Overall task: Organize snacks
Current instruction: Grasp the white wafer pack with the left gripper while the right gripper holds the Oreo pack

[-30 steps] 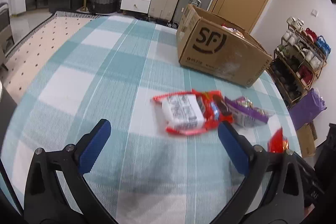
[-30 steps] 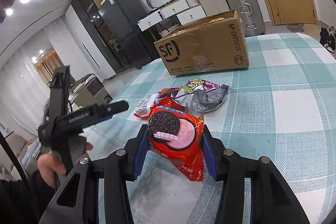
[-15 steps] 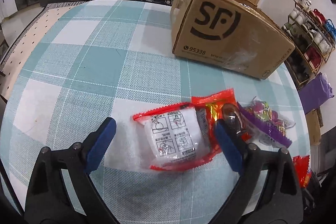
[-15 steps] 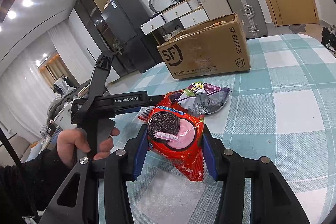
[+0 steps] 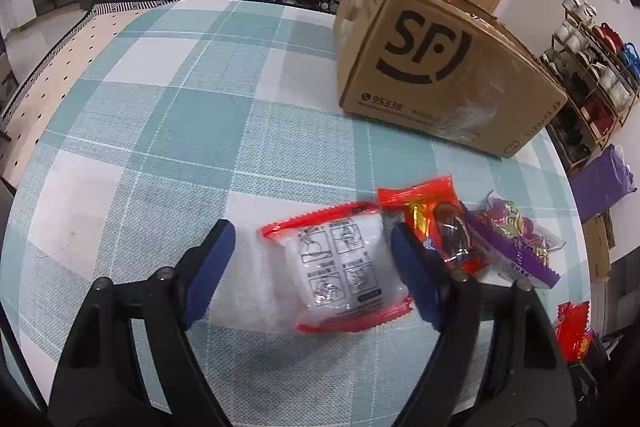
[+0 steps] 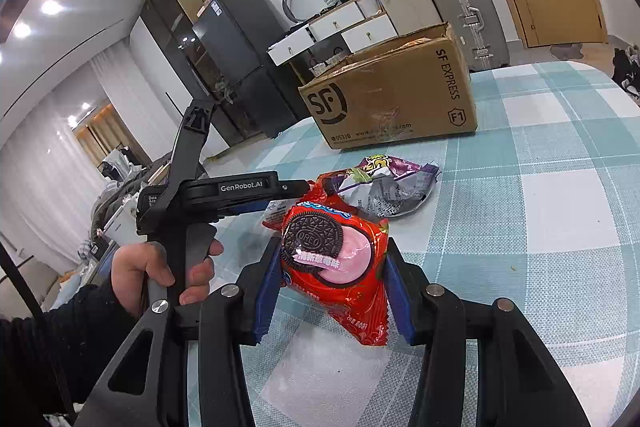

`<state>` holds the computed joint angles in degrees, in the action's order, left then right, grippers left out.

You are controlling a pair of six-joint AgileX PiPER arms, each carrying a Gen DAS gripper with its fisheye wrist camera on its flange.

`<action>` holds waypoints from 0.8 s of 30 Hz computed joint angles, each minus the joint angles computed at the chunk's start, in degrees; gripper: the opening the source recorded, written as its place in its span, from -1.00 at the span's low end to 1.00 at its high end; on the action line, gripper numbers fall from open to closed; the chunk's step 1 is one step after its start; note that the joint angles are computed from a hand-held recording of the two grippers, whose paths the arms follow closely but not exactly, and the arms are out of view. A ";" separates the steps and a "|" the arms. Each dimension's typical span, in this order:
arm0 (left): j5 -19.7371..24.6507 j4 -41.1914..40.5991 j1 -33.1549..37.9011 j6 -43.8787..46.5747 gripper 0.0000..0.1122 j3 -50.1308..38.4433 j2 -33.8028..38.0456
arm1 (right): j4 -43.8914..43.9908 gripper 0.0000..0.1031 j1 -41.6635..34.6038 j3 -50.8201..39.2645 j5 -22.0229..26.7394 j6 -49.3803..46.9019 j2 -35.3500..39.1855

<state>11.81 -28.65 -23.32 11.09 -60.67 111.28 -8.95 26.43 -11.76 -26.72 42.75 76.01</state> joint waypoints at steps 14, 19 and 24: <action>3.64 20.14 -1.59 -13.76 -0.28 -0.59 -1.32 | 1.63 -0.07 0.73 0.22 -0.83 -2.17 -0.02; 2.08 21.95 -1.71 -13.53 -0.29 4.01 -6.66 | -0.50 -0.07 -0.76 0.93 -2.71 0.02 0.41; 0.77 15.96 -1.48 -7.64 -0.29 10.56 -15.29 | 3.47 -0.07 1.04 1.14 -2.64 -3.16 -0.29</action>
<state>12.58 -12.68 -24.80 3.45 -50.12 95.99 -5.48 27.47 -10.61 -29.36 39.60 75.73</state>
